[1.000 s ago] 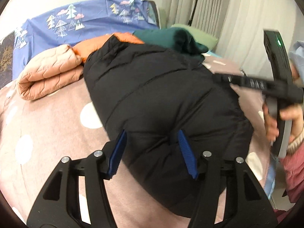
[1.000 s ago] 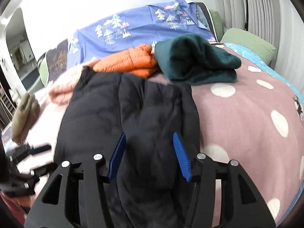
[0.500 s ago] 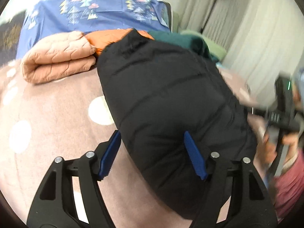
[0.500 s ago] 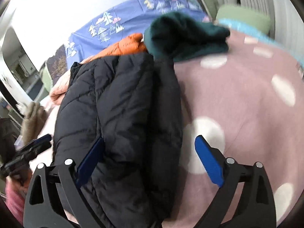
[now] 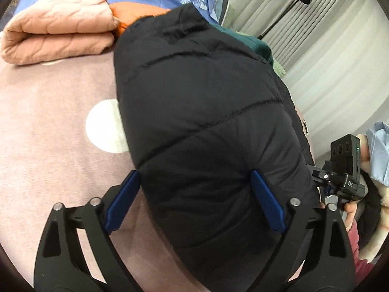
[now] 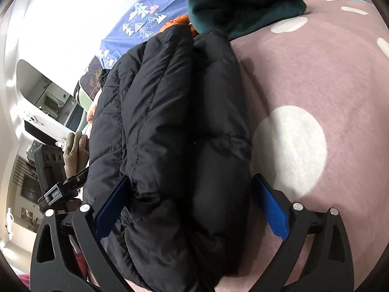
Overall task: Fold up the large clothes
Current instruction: 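Carry the lifted jacket bundle with both tools toward the row of folded clothes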
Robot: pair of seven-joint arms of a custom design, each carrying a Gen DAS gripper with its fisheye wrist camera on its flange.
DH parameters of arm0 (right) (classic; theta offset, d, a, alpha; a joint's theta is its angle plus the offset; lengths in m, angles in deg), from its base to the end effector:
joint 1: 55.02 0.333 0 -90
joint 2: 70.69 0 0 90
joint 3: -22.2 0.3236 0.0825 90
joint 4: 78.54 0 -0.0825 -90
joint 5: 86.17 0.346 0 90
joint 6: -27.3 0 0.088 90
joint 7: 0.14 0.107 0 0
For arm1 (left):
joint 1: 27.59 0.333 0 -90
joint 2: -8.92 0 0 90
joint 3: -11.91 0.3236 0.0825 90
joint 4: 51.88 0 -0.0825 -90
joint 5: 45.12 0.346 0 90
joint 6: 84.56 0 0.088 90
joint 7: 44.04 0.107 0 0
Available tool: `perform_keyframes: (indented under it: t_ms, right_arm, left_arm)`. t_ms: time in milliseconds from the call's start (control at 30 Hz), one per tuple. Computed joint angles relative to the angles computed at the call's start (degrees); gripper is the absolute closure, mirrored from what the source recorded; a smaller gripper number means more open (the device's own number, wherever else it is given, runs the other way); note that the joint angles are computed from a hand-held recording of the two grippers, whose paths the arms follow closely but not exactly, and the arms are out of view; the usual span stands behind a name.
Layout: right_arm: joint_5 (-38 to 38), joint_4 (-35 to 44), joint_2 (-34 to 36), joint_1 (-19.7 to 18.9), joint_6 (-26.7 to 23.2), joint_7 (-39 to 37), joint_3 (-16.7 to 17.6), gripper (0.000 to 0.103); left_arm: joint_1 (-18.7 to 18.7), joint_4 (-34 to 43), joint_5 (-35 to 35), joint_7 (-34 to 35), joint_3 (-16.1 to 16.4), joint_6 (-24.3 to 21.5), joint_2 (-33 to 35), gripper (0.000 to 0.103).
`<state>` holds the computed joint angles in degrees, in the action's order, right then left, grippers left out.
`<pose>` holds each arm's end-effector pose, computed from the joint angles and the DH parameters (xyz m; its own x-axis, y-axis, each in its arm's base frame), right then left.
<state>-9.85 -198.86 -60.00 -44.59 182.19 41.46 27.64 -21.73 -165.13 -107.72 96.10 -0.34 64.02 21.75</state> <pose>0.5510 0.1200 0.3888 0.1434 -0.7957 -0.5885 -0.8658 0.1872 -0.4641 0.5951 -0.0421 0.4215 -0.2578 -0.8316 0.4919 -0.8291 -0.0710 -0.5546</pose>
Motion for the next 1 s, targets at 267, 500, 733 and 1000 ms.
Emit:
perform_keyframes:
  t_ms: [267,500,733,1000]
  right_arm:
    - [5.23,0.31,0.53,-1.24,-3.33,-3.46,0.00,0.027]
    - [7.37,-0.96,-0.06,-1.23,-4.25,-5.60,-0.62,0.028]
    - [8.37,-1.09,-0.15,-0.87,-4.35,-7.04,-0.80,0.034]
    - [11.11,-2.03,-0.84,-0.47,-4.69,-9.42,-0.81,0.048]
  left_arm:
    - [0.34,3.34,-0.39,0.20,-1.14,-1.61,3.13,0.005]
    - [0.99,5.52,-1.08,0.05,-2.31,-2.83,5.34,0.005]
    - [1.66,6.75,-1.83,0.41,-3.10,-3.57,6.54,0.005]
    - [0.26,5.05,-3.30,4.47,-3.52,0.42,4.42,0.023]
